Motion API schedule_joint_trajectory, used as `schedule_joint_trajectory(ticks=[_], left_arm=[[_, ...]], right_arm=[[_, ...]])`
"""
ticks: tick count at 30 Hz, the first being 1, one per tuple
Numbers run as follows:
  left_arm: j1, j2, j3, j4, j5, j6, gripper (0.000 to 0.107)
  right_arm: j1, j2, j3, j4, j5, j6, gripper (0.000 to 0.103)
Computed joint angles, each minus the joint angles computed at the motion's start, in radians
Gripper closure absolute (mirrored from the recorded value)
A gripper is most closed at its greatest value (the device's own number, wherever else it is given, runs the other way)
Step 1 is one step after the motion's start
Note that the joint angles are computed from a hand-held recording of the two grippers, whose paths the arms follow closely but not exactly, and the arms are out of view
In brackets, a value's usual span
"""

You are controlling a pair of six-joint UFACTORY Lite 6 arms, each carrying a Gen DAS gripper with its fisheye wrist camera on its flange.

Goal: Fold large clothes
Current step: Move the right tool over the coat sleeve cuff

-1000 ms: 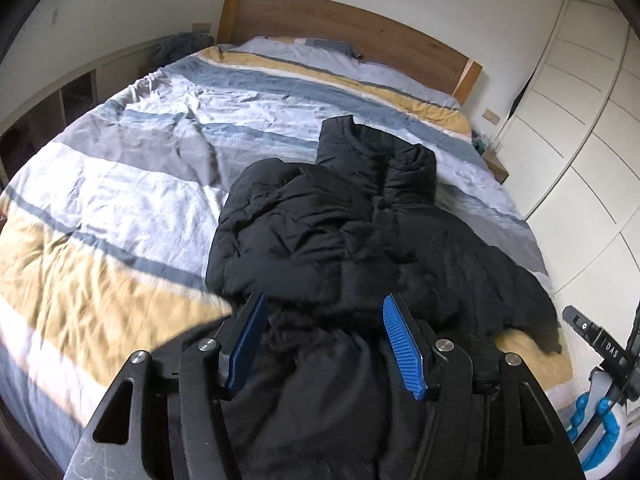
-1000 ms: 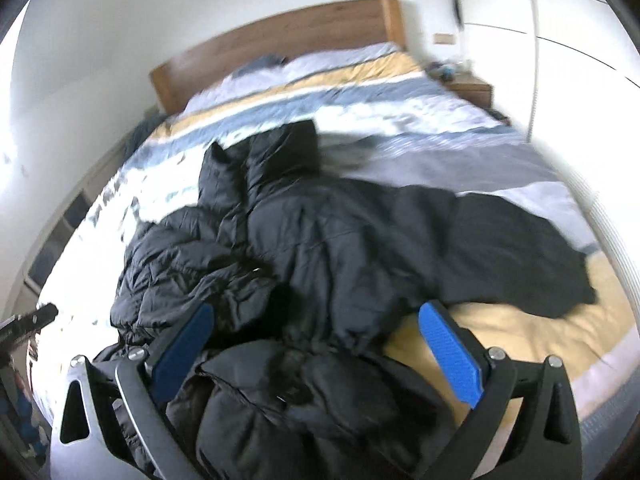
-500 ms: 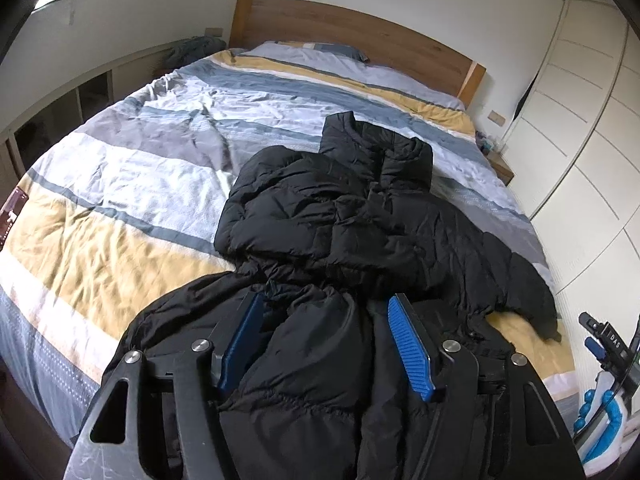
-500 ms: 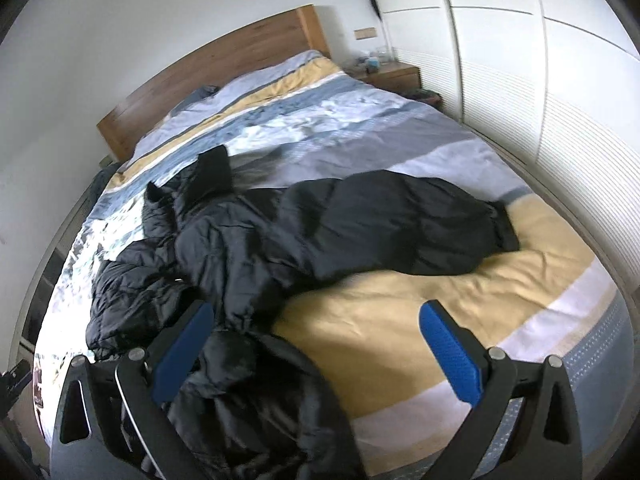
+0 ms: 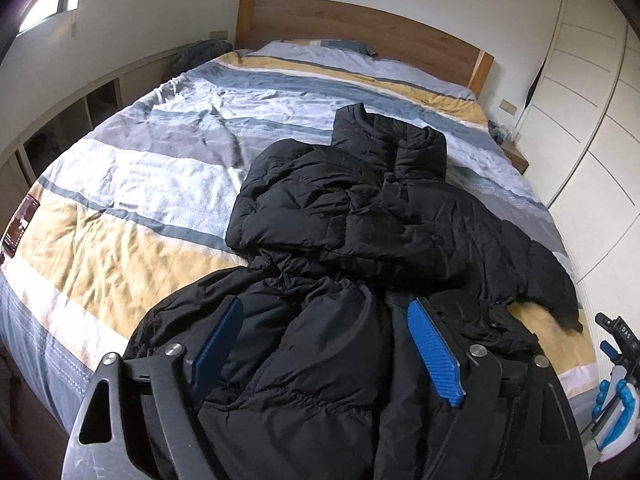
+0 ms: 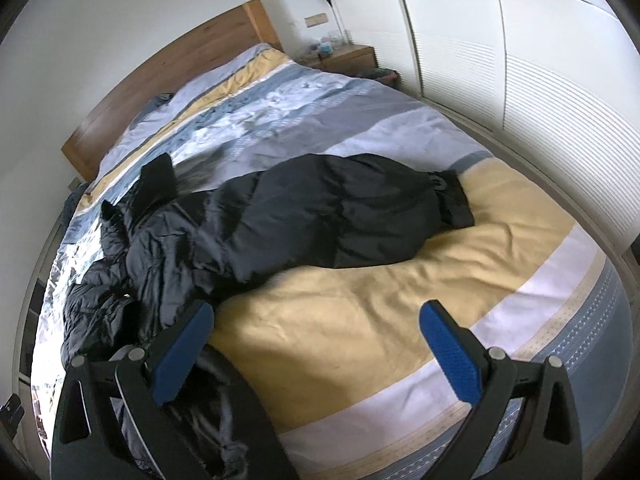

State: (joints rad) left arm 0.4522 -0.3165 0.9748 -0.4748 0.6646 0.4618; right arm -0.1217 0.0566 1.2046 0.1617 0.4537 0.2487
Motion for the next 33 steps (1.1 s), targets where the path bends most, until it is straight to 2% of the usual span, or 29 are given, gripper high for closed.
schedule_joint_trajectory(ticks=[9,19,27,33], left_arm=[[0.009,0.064,-0.008,0.019,-0.052,-0.014,0.016],[0.045,0.122,-0.007,0.005,-0.075,0.019,0.016],[0.048,0.189,0.027,0.038,-0.100,-0.010,0.016],[0.031,0.242,0.042,0.095,-0.136,-0.063,0.016]], right_arm=[[-0.097,0.087,-0.004,0.226,-0.026,-0.209,0.000],[-0.206,0.192,-0.016,0.420,-0.043,-0.390,0.000],[-0.311,0.334,0.028,0.766,-0.012,-0.698,0.000],[-0.383,0.498,0.130,1.117,0.100,-0.972,0.000]])
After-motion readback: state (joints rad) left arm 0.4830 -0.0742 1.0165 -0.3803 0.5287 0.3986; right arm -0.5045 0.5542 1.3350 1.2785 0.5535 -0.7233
